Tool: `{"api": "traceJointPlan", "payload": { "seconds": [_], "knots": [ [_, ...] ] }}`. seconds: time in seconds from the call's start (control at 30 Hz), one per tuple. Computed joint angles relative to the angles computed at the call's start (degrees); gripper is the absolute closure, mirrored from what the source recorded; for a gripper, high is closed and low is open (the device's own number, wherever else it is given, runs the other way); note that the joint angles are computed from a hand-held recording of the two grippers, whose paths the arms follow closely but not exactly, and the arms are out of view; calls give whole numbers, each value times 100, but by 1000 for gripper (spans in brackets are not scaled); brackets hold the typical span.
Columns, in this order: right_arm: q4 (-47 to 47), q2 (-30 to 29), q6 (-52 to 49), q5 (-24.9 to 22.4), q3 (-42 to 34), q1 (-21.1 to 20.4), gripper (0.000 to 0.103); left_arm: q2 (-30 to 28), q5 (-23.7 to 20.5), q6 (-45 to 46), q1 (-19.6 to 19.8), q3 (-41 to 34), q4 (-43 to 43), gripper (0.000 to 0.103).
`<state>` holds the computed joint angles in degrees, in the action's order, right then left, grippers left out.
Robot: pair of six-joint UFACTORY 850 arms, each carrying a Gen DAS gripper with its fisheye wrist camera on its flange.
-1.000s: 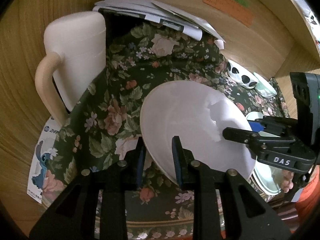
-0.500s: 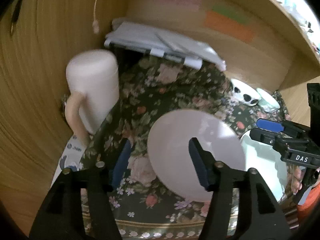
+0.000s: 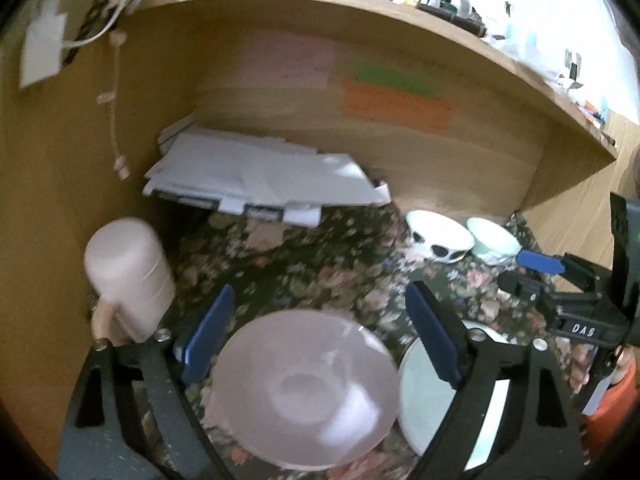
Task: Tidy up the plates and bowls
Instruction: 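Lower the pale pink bowl onto the mint green plate and open both grippers, then move both grippers to the white spotted bowl and close on its rim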
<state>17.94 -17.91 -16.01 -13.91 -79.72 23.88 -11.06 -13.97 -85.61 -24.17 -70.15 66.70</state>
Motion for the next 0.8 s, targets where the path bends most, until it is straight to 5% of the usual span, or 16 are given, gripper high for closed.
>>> {"api": "traceJointPlan", "payload": {
  "seconds": [0.5, 0.8],
  "knots": [
    [-2107, -733, 2176, -123, -762, -541, 38, -1486, -453, 2696, -219, -2064, -2315, 12],
    [-1207, -1671, 1865, -755, -1760, -852, 44, -2598, -1079, 4447, -198, -3518, -3884, 12]
  ]
}}
